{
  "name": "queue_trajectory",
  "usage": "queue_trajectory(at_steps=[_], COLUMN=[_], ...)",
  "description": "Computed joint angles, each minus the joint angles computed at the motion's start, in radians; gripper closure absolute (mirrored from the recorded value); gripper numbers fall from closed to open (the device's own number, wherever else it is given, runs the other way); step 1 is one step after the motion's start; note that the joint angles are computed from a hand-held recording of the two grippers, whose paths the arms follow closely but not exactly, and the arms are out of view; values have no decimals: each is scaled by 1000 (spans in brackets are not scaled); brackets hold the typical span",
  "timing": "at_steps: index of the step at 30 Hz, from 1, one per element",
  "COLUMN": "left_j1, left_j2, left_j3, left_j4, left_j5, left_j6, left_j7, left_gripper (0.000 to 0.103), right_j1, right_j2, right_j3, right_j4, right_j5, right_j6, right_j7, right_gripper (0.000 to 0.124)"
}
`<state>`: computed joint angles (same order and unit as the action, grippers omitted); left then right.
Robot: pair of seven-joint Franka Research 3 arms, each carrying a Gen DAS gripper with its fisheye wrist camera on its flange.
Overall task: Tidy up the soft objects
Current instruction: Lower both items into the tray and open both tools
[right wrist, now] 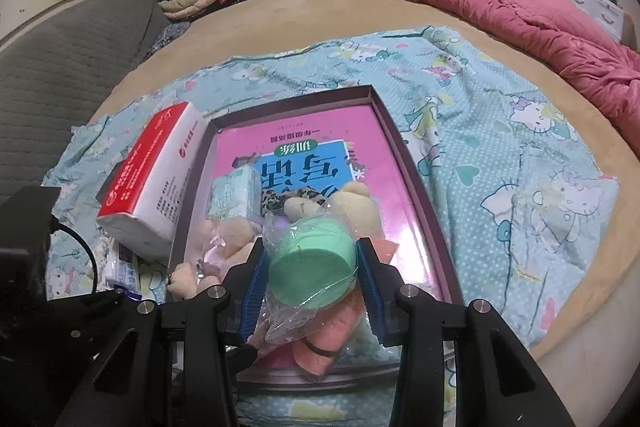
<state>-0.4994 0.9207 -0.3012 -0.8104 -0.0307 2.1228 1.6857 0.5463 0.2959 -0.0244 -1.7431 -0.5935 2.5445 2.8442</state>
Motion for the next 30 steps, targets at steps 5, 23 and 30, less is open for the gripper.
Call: queue_trajectory(at_steps=[5,23,30], left_j1=[0,3,3], left_j2=[0,2,5], left_j3=[-1,-3,-2], left_j4=[-1,5,11], left_j5=[-1,-8,-10], left_j6=[0,-6,-11], left_j7=[-3,-8,-9], left_gripper=[48,48,48], right_j1=[2,7,10], right_j2=[9,8,-3], right_j3=[-3,-11,-8], right_j4=[-2,-19,-28], right_j5=[3,11,8], right_j6=[16,44,33], right_j7=[1,19,25], right_gripper=[79,74,70])
